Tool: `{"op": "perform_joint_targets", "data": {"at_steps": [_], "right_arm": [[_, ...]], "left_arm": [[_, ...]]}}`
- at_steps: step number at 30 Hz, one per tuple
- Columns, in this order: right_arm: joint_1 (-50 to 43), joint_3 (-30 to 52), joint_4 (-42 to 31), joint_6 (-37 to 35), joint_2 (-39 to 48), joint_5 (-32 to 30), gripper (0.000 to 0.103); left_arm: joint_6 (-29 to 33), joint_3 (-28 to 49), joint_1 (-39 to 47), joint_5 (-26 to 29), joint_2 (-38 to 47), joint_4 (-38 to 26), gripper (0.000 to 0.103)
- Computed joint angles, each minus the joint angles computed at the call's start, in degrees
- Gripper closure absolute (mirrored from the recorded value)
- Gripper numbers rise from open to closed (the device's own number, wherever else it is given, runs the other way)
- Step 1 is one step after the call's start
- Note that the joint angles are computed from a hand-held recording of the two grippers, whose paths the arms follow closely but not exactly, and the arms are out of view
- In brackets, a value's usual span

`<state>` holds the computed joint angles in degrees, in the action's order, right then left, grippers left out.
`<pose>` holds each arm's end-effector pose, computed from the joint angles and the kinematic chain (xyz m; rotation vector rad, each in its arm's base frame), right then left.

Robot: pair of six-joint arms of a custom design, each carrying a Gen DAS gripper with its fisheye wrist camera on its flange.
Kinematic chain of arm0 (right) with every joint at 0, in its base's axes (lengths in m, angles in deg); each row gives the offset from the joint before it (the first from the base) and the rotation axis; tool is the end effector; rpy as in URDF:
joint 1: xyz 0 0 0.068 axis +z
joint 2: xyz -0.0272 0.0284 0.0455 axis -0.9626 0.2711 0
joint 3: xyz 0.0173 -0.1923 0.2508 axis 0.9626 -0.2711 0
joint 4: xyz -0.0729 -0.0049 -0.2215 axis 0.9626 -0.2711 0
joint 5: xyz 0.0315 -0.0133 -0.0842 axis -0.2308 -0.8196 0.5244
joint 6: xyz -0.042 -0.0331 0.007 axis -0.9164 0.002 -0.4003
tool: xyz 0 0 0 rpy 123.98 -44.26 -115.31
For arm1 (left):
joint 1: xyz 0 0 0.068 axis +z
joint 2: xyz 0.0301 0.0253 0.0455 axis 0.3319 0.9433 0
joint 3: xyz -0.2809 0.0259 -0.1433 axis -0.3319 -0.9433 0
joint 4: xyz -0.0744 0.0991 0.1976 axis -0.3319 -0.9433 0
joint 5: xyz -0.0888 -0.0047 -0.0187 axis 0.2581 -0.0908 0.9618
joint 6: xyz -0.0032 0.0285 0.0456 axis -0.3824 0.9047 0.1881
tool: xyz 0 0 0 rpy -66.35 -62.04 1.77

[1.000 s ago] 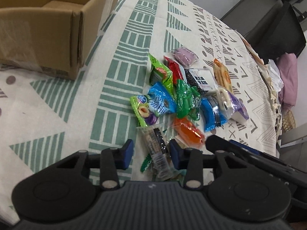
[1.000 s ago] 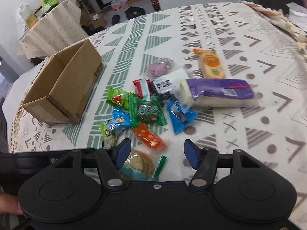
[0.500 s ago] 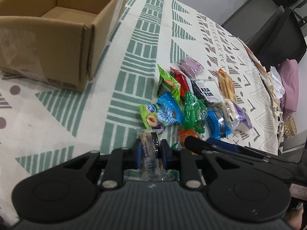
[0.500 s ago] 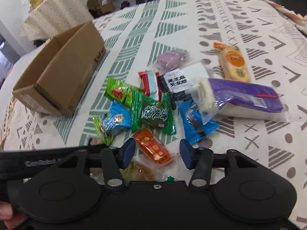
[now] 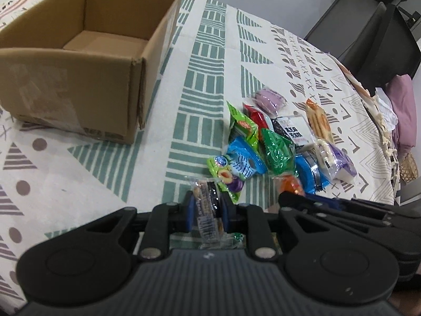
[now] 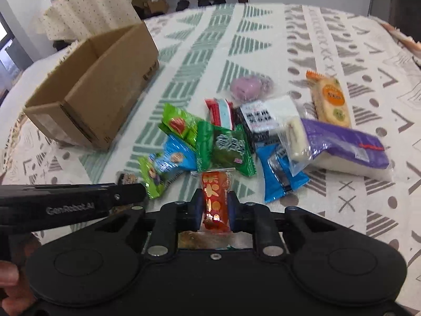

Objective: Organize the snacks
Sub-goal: 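Carry both snacks over the cardboard box and open both tools to drop them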

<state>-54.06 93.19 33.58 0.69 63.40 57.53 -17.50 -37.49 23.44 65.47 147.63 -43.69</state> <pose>0.2898 0.1097 0.0897 -0.1390 2.6150 0.3239 0.3055 0.0100 0.0777 -0.0704 2.6668 -0.4391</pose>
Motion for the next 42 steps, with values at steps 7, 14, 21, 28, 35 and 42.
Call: {"op": "perform_joint_targets", "data": {"at_steps": [7, 14, 21, 28, 35, 42], "right_arm": [[0.13, -3.12, 3.58, 1.26, -4.94, -0.55, 0.084], [0.27, -5.87, 8.99, 2.84, -8.70, -1.36, 0.085], [1.06, -5.80, 11.88, 3.83, -11.08, -1.20, 0.085], [0.93, -5.30, 15.06, 5.26, -10.70, -2.58, 0.085], [2.07, -2.30, 14.65, 8.38, -11.28, -1.92, 0.085], [3.88, 1.27, 14.56, 11.22, -11.10, -1.64, 0.085]], "left_arm": [[2.09, -1.99, 1.18, -0.37, -5.41, -0.52, 0.083], [3.15, -2.67, 3.86, -0.11, -12.26, -2.61, 0.083], [4.28, -1.11, 7.04, 0.63, -17.58, -5.55, 0.083], [5.83, 1.17, 9.86, 1.83, -18.95, -6.56, 0.083], [7.11, 4.75, 12.60, 3.92, -18.71, -8.99, 0.083], [7.84, 8.99, 15.56, 6.58, -17.66, -11.38, 0.083]]}}
